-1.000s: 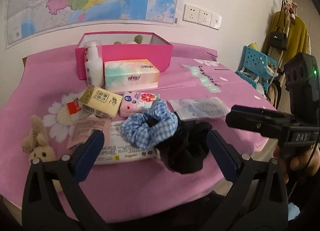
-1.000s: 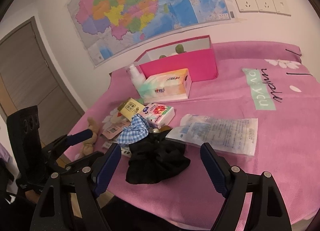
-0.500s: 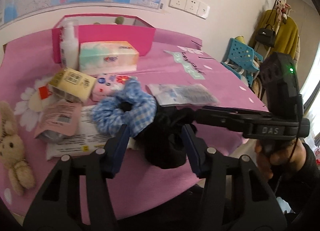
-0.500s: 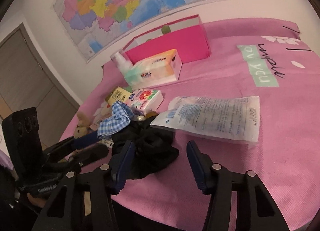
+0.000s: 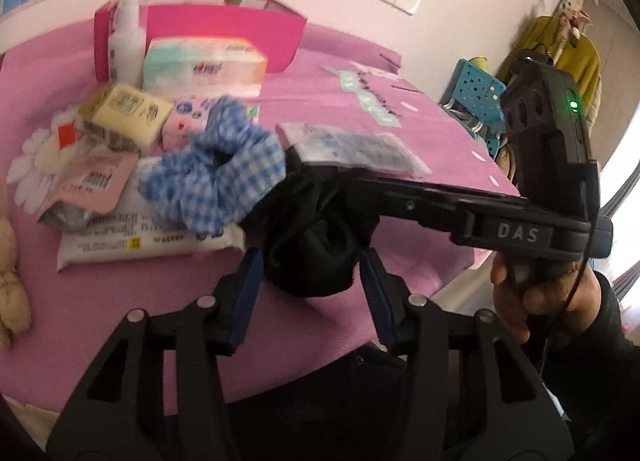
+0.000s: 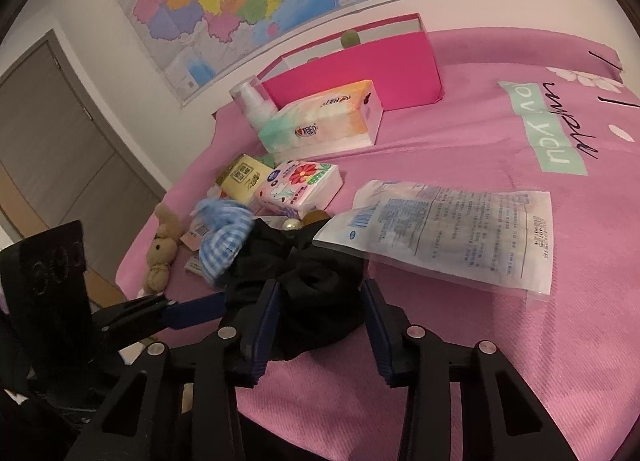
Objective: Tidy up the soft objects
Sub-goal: 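Return the right tool to the black cloth and grasp it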
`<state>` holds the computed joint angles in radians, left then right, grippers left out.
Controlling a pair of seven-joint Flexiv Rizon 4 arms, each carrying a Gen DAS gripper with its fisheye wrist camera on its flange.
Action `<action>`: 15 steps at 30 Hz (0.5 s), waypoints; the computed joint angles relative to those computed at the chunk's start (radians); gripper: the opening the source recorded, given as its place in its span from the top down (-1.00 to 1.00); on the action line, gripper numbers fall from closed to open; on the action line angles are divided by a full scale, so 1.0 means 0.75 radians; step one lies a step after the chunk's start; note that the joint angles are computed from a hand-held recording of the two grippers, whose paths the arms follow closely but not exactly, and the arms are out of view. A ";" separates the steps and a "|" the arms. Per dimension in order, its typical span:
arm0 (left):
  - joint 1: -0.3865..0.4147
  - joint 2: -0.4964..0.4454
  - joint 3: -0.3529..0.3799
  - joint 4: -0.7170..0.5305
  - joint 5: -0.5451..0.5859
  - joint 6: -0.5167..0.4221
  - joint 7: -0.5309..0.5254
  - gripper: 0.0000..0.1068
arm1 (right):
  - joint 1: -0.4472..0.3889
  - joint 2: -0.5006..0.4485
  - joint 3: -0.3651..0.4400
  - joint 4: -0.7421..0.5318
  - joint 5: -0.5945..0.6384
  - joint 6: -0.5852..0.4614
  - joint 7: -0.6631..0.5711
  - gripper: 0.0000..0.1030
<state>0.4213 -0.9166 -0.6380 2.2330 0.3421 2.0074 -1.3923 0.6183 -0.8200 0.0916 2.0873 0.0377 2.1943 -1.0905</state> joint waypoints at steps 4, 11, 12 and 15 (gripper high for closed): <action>-0.018 -0.030 0.005 -0.039 -0.021 -0.006 -0.014 0.02 | -0.004 -0.009 0.000 -0.014 -0.016 -0.024 -0.003 0.32; 0.014 -0.078 -0.061 -0.073 -0.008 -0.060 0.027 0.60 | -0.013 -0.027 0.006 -0.025 -0.038 -0.034 -0.002 0.74; 0.019 -0.082 -0.069 -0.071 -0.011 -0.063 0.033 0.65 | -0.013 -0.028 0.006 -0.025 -0.041 -0.031 -0.004 0.77; 0.028 -0.080 -0.077 -0.055 -0.013 -0.041 0.041 0.66 | -0.016 -0.025 0.009 -0.024 -0.051 -0.032 -0.008 0.81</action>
